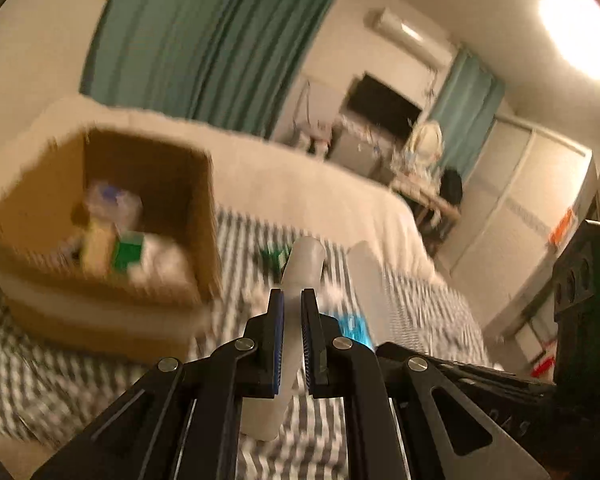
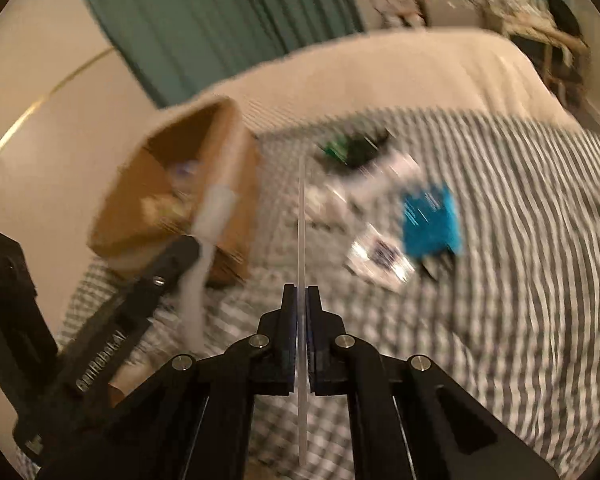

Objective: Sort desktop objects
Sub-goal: 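Carry the tube and strip into the cardboard box and open both tools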

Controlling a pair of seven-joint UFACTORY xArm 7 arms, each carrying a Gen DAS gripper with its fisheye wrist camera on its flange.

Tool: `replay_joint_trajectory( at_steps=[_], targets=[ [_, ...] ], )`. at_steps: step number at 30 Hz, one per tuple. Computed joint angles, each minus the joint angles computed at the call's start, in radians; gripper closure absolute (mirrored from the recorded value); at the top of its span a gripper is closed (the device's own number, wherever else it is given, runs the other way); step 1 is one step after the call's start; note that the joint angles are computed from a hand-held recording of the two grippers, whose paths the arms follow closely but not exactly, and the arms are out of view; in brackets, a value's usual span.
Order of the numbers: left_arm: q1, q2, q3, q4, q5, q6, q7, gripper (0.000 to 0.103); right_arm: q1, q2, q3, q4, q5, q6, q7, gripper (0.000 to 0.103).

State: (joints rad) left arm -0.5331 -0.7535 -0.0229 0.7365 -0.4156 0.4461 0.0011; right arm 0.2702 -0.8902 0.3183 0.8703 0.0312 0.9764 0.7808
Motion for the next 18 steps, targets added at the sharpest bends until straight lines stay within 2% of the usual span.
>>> replay_joint_trajectory(
  at_steps=[6, 10, 12, 15, 17, 18],
  targets=[
    [0.140, 0.158, 0.040, 0.175, 0.050, -0.054, -0.049, 0.095, -0.027, 0.307, 0.017, 0.258, -0.056, -0.125, -0.080, 0.100],
    [0.267, 0.257, 0.019, 0.227, 0.125, -0.039, -0.114, 0.095, -0.018, 0.509, 0.020, 0.394, -0.101, -0.169, -0.088, 0.100],
    [0.322, 0.274, -0.009, 0.202, 0.158, -0.073, -0.172, 0.095, 0.001, 0.587, 0.014, 0.435, -0.123, -0.183, -0.086, 0.100],
    [0.336, 0.296, -0.003, 0.172, 0.191, -0.104, -0.168, 0.095, 0.041, 0.683, -0.007, 0.484, -0.139, -0.198, -0.096, 0.100],
    [0.329, 0.311, 0.003, 0.175, 0.202, -0.097, -0.149, 0.087, 0.067, 0.714, -0.028, 0.490, -0.138, -0.222, -0.110, 0.099],
    [0.330, 0.312, 0.002, 0.175, 0.206, -0.097, -0.147, 0.085, 0.076, 0.717, -0.034, 0.485, -0.144, -0.230, -0.110, 0.090]
  ],
)
